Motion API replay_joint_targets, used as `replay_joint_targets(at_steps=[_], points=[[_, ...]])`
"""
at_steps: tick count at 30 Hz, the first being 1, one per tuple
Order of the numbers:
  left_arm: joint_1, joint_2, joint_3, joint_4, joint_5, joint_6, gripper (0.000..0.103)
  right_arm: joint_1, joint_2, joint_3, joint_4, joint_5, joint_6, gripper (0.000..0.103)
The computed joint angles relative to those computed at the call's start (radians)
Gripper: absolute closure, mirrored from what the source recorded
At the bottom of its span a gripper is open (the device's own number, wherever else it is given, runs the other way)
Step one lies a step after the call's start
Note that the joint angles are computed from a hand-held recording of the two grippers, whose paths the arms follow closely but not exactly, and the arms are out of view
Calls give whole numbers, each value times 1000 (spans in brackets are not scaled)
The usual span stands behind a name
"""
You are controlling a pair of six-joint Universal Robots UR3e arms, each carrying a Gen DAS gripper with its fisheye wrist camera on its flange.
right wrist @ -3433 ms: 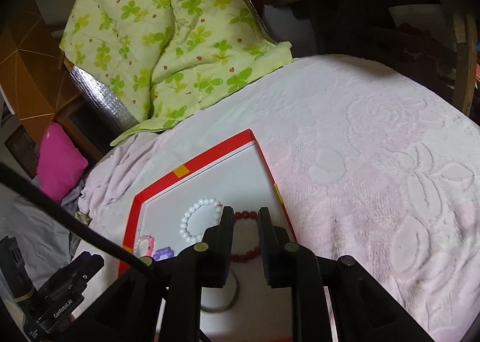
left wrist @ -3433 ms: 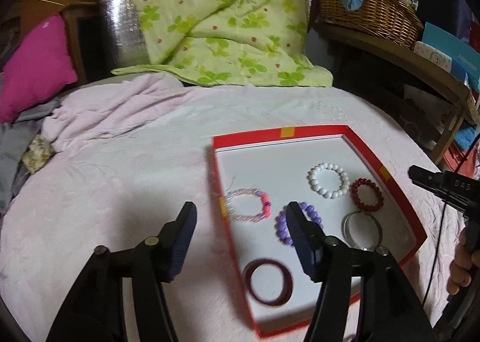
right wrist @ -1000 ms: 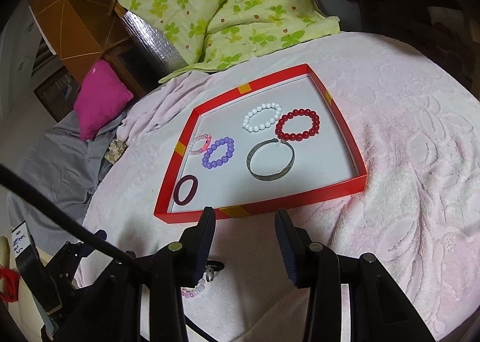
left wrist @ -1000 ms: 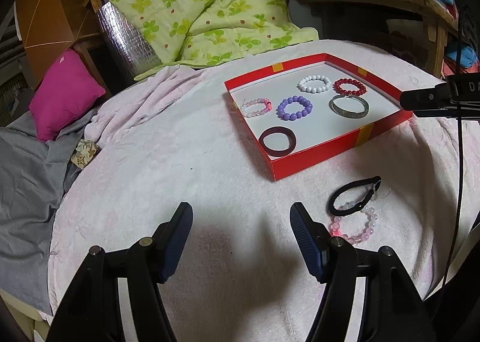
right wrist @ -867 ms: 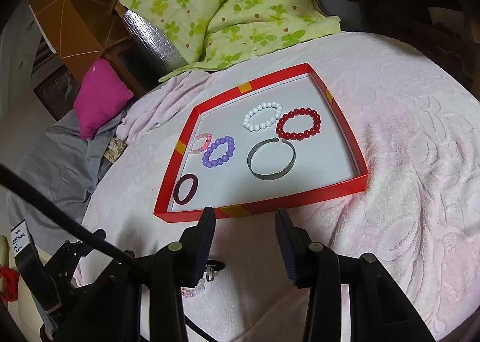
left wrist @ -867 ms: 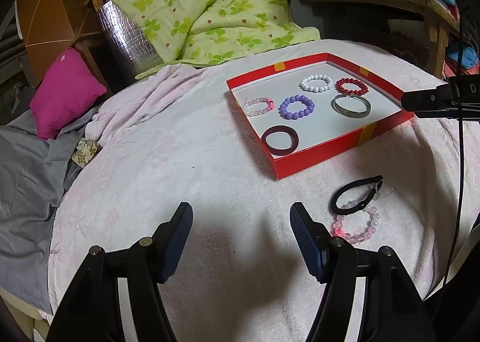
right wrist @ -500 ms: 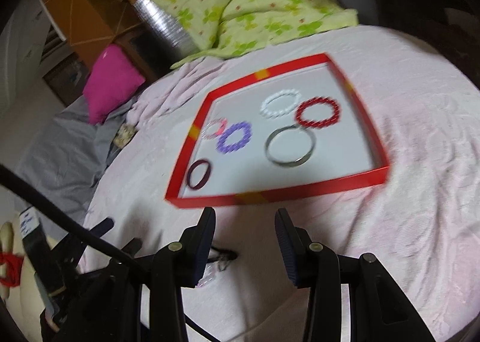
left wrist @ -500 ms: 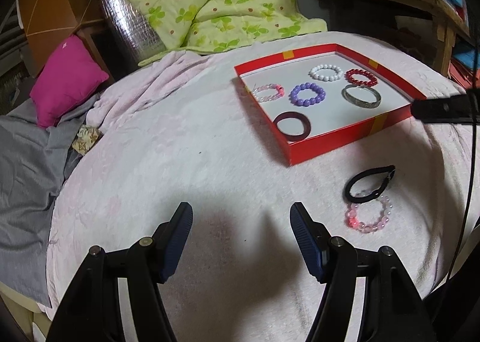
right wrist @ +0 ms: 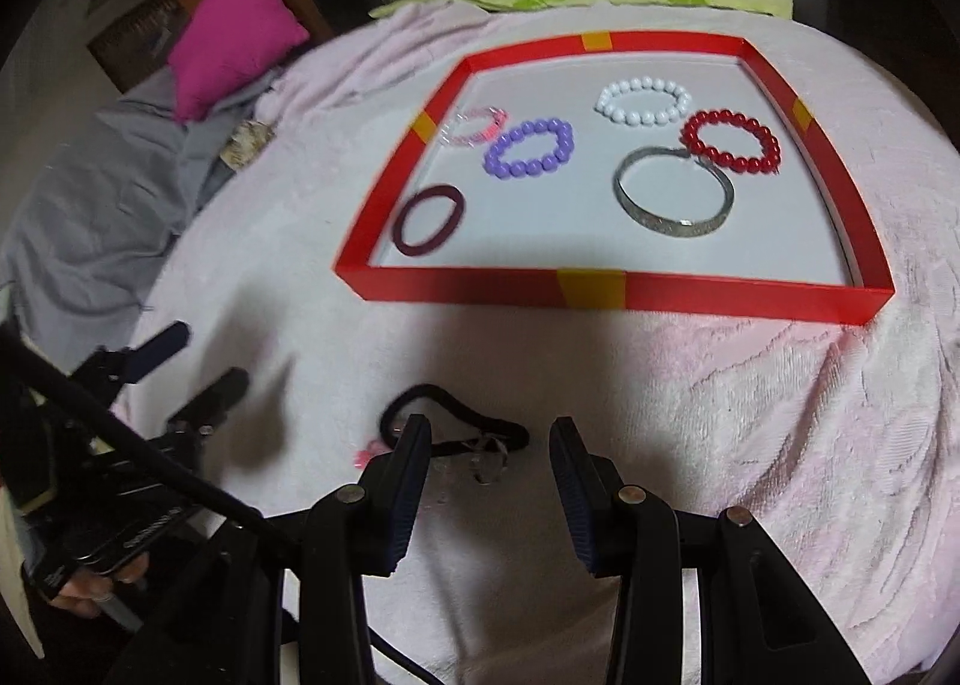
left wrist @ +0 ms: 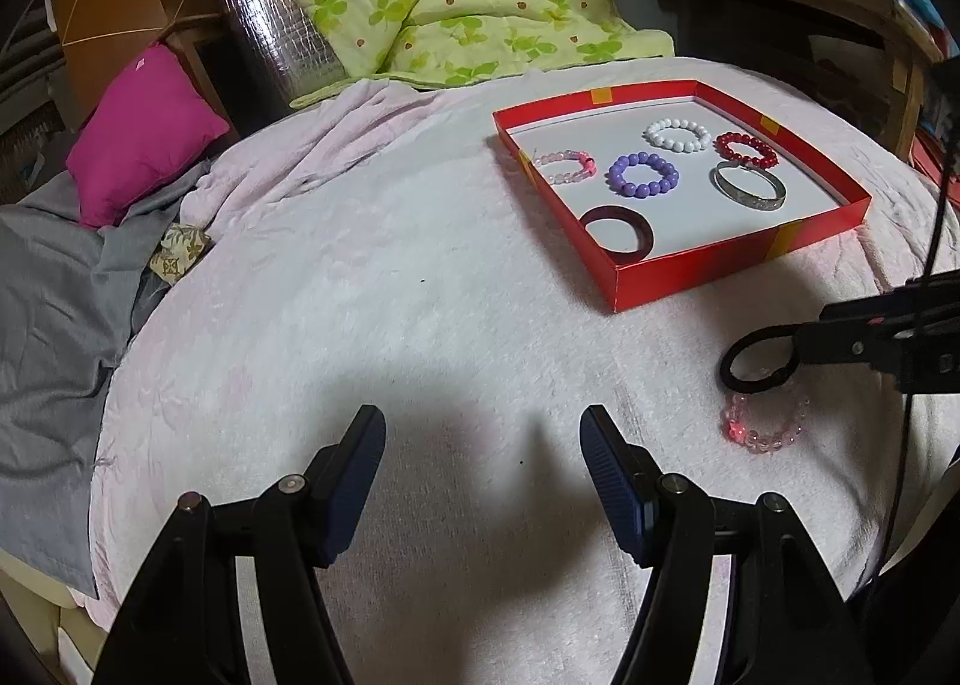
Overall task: Organize jewelry
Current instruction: 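Move the right tool to the black hair tie while the left tool approaches the pink-white bracelet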
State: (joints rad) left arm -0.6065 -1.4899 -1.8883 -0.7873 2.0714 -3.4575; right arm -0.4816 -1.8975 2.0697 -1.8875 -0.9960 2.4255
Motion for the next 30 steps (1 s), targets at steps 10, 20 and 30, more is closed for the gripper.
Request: replay_joint_targets(at_steps=[10,20,30], points=[[19,-7,9,-21,-30,-35,35,96,12,82,-272,-109,109,89],[23,-5,5,-23,-34,-59,35,12,44,80,-384,-186,245,89],[95,61,-52,-19,-95,-65,35,-195,18,32,-176,-41,191,88]])
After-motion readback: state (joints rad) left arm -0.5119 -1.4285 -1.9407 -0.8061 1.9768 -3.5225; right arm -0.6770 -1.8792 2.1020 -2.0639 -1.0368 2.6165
